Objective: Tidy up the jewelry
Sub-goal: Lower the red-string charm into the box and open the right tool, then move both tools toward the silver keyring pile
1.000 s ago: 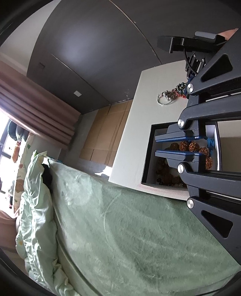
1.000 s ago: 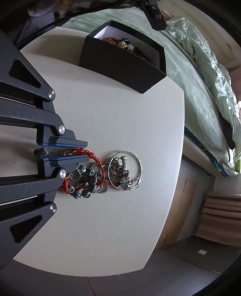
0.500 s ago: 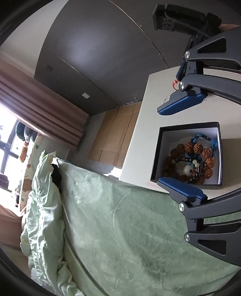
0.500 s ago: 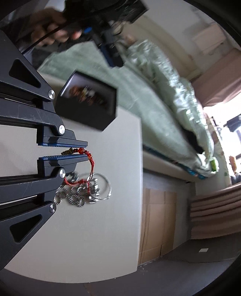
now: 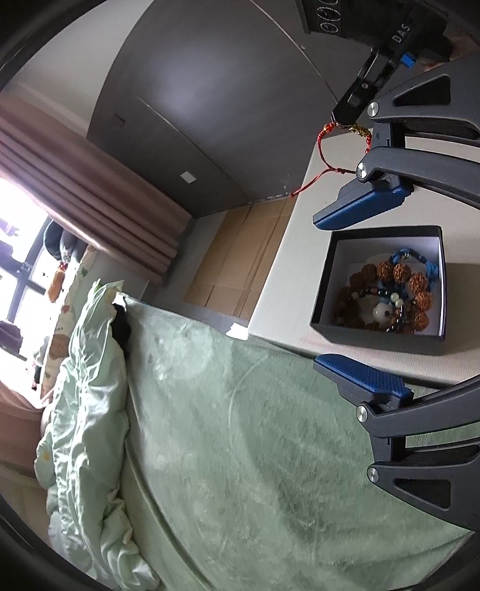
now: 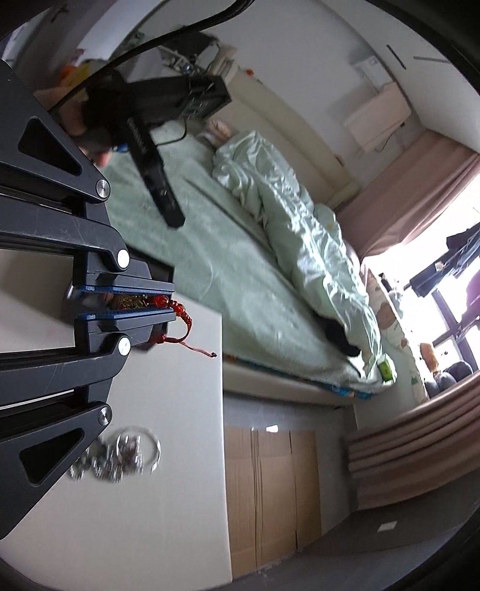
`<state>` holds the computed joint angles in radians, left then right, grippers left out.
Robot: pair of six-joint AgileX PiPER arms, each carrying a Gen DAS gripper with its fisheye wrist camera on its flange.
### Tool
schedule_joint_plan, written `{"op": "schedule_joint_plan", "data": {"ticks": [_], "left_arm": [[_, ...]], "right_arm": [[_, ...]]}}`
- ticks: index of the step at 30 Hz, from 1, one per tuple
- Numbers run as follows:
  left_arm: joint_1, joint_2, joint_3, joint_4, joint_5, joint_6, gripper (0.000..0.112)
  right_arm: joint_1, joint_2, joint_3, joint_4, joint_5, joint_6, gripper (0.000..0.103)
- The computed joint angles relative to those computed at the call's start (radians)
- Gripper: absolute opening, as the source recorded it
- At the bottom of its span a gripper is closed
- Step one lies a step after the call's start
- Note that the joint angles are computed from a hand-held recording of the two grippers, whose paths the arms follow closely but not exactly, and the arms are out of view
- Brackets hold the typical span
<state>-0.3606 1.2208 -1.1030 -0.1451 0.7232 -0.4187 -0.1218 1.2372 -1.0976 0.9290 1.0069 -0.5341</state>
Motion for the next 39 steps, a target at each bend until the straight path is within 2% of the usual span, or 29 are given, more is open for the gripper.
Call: {"op": "schedule_joint_plan", "data": {"ticks": [7, 9, 10, 11, 13, 19, 26, 36, 39], "left_arm": [[0.03, -0.005, 0.009, -0.005, 0.001, -0.007, 0.072], [0.027, -0.007, 0.01, 0.002, 0.003, -0.016, 0.075], [0.024, -0.006, 0.007, 0.007, 0.003, -0.02, 0.076], [0.018, -0.005, 0.006, 0.016, 0.002, -0.027, 0.076], [0.011, -0.006, 0.005, 0.006, -0.002, -0.021, 0.076], [-0.022, 0.007, -0.002, 0.005, -0.009, -0.007, 0.076], [-0.135, 0.027, -0.025, 0.095, -0.015, -0.071, 0.076], [-0.255, 0.082, -0.067, 0.156, -0.016, -0.096, 0.076], [-0.274, 0.096, -0.079, 0.152, -0.012, -0.084, 0.076]], "right_arm": [[0.136, 0.076, -0.021, 0.074, -0.043, 0.024, 0.009], [0.174, 0.105, -0.04, 0.033, -0.055, 0.079, 0.026], [0.185, 0.111, -0.043, 0.014, -0.065, 0.104, 0.054], [0.187, 0.105, -0.038, 0.004, -0.079, 0.114, 0.066], [0.175, 0.086, -0.024, -0.014, -0.087, 0.118, 0.066], [0.058, 0.041, 0.022, -0.022, -0.022, 0.087, 0.066], [-0.119, -0.001, 0.054, -0.046, 0.061, 0.05, 0.066], [-0.213, 0.004, 0.096, -0.19, 0.085, 0.053, 0.066], [-0.228, 0.007, 0.111, -0.223, 0.09, 0.04, 0.061]]}}
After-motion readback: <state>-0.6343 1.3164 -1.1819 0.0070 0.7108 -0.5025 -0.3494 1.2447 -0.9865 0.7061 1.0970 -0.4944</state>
